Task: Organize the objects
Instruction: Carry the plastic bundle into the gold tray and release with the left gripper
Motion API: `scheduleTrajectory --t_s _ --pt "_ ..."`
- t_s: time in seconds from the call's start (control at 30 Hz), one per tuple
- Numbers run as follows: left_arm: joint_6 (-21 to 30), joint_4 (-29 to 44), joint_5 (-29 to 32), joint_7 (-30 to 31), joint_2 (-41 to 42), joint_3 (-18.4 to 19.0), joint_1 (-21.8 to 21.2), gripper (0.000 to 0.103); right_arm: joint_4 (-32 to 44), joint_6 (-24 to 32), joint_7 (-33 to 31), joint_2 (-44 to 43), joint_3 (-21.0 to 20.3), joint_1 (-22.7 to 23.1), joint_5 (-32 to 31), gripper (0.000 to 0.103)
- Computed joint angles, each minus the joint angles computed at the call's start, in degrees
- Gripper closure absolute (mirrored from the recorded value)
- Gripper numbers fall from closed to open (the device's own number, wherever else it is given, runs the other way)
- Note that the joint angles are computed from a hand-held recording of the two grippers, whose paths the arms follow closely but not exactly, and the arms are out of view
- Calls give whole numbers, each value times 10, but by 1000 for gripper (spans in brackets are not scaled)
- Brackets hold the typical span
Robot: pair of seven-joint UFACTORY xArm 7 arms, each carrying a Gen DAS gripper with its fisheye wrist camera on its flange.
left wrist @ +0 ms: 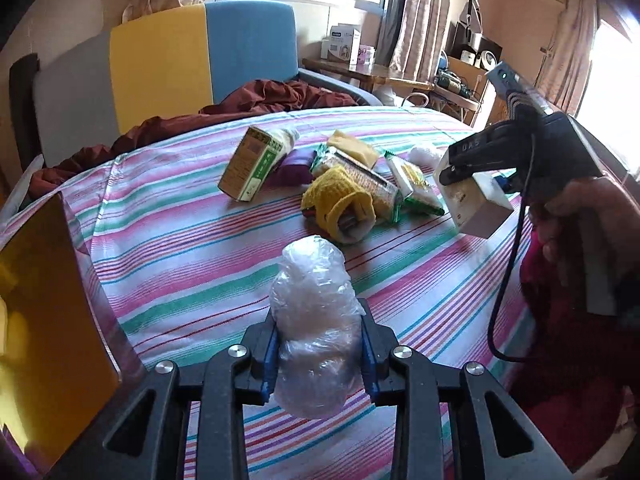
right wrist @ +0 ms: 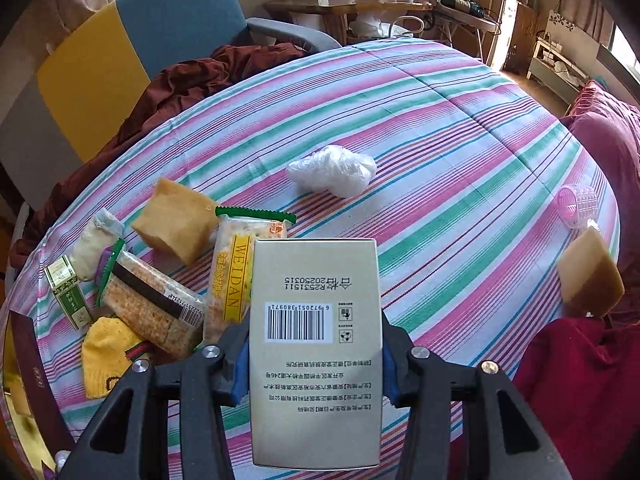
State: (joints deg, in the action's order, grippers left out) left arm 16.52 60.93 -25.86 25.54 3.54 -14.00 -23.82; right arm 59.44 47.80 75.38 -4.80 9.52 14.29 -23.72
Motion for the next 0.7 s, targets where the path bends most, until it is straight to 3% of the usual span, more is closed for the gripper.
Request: scheduleTrajectory --t_s 0.17,0.3,0.5,0.7 --pt "1 -23 -36 7 -48 19 11 70 4 -6 5 3 1 2 -15 54" --pt "2 -46 -38 -17 -86 56 31 70 -4 -17 14 -5 1 1 -24 54" --pt "4 -52 102 -187 -95 97 123 70 -15 -35 41 -23 10 -5 -58 54" --pt "59 -8 231 -304 -49 122 190 70 -12 -39 46 -24 16 -6 -75 54"
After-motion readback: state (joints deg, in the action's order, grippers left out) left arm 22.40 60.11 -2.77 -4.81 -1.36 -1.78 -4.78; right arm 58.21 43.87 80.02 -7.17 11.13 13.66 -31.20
